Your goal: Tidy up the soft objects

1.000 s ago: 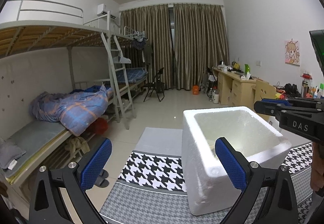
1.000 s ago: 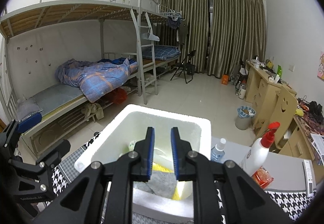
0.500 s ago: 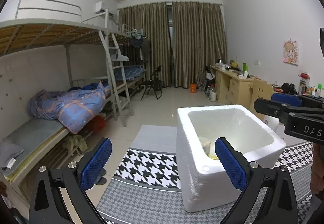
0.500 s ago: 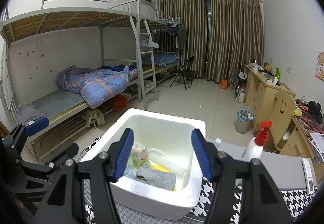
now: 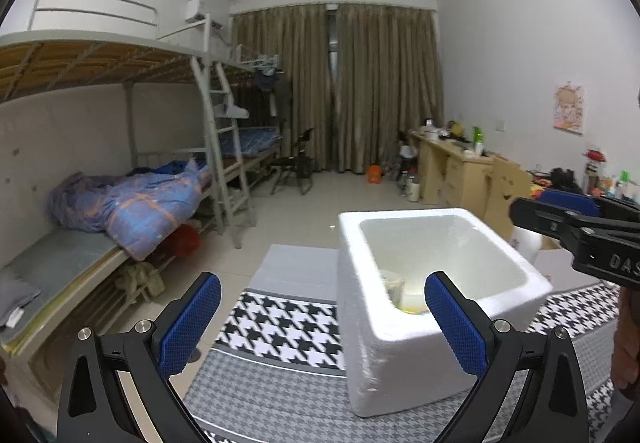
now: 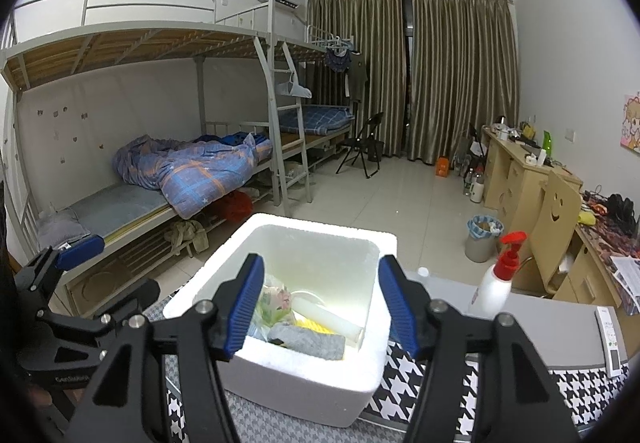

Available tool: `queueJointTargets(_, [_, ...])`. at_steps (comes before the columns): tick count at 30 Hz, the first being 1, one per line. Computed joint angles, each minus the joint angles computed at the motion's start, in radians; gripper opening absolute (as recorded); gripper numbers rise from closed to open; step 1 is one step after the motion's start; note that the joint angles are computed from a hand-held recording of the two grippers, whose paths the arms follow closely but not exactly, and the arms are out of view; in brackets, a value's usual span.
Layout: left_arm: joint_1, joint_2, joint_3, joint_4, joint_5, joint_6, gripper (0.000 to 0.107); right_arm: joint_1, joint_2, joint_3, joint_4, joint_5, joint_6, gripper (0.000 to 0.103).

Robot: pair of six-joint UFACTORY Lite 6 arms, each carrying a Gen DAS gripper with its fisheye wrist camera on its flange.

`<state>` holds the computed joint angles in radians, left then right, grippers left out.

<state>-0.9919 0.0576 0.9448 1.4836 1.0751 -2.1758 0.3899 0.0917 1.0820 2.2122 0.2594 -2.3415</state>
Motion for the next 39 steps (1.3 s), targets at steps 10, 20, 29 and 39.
queueJointTargets(10, [-0.053,0.034,0.047,-0.041,0.077,-0.009,0.102,-0.035,-0.123,-0.134,0.024,0.058,-0.034,0.073])
queueJointTargets(20, [-0.118,0.045,0.09,-0.063,0.124,0.02,0.102,-0.081,-0.25,-0.257,0.027,0.111,-0.05,0.073])
queueJointTargets(29, [-0.175,0.105,0.141,-0.053,0.172,0.007,0.102,-0.139,-0.351,-0.36,0.009,0.162,-0.037,0.073])
queueJointTargets(39, [-0.225,0.136,0.168,-0.012,0.156,0.011,0.102,-0.184,-0.442,-0.454,0.003,0.199,-0.028,0.073])
